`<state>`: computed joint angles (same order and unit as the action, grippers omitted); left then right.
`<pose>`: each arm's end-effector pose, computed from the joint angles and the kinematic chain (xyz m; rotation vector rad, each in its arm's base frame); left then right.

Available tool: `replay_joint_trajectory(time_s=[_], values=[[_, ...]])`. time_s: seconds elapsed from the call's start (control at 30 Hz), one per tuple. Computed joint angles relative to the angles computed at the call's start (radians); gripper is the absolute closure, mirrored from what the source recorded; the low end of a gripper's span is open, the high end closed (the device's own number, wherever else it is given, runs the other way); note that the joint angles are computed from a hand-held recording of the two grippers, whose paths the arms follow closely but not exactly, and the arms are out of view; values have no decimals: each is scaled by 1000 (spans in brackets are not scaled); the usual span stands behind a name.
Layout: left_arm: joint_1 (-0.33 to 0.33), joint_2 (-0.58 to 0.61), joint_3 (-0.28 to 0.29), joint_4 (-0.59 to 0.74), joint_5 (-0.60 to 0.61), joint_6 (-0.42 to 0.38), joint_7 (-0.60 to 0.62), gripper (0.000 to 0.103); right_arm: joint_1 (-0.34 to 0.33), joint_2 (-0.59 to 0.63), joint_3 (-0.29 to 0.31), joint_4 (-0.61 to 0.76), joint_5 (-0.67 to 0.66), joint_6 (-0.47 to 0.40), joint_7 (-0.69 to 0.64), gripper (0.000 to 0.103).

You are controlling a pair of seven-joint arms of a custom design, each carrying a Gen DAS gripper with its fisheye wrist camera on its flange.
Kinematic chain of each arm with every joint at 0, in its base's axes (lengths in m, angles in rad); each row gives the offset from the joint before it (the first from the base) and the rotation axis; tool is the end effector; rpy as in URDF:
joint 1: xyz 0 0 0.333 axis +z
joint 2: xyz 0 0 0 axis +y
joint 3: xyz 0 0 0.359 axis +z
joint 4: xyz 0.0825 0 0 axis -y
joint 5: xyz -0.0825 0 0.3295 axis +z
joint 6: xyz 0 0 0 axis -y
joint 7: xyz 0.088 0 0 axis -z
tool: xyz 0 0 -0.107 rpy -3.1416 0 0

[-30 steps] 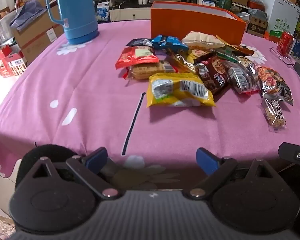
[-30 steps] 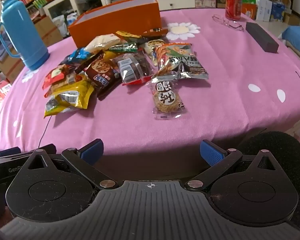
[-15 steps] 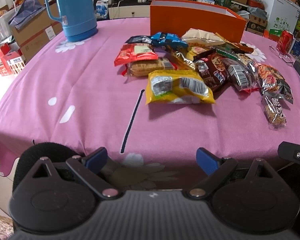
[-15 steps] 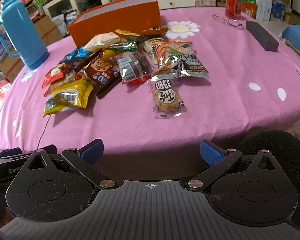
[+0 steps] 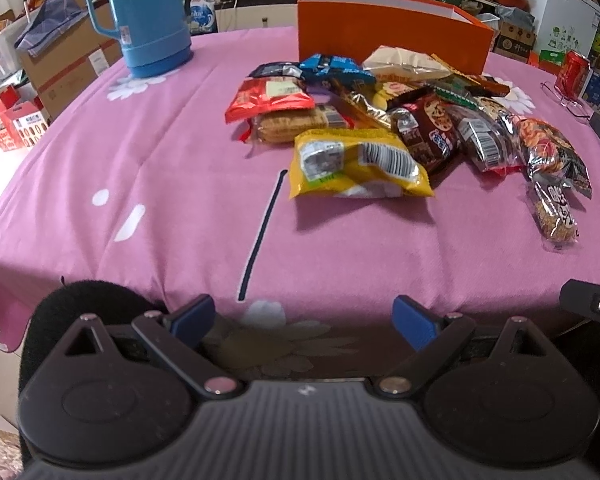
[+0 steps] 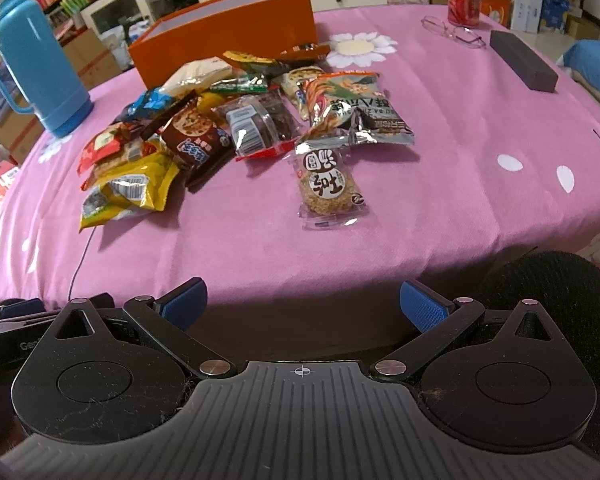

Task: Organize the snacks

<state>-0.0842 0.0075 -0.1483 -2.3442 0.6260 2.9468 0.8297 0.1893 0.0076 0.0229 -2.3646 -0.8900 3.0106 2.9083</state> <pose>0.4791 -0.1528 0.4700 -1.7888 1.9202 -0.6195 0.4657 0.1586 0.4597 -1.5201 2.0103 -0.5097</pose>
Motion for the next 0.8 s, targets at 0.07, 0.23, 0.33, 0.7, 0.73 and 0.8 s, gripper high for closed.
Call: replay_joint_trajectory(time_s=[0.07,0.23,0.33,0.7,0.73,0.8], values=[[1,-2,0,-1,-3,0,1,9,0,-1,0,0,-5,1,3,10],[1,-7,0,-5,-5,7,4,9,1,-8,1,2,-31,-5,24,10],[3,-9,1,-6,4,9,-3,9,0,-11,2,1,-36,-6,29,10],[4,-10,1,-9,6,15,-2,9,-2,-12,4,1,-39,-6,29,10],[4,-9,1,-9,4,16,0,9,-2,-13,4,1,-42,-6,32,10],[4,-10,1,-9,9,14,-4,9,-2,-12,4,2,-44,-5,33,10]])
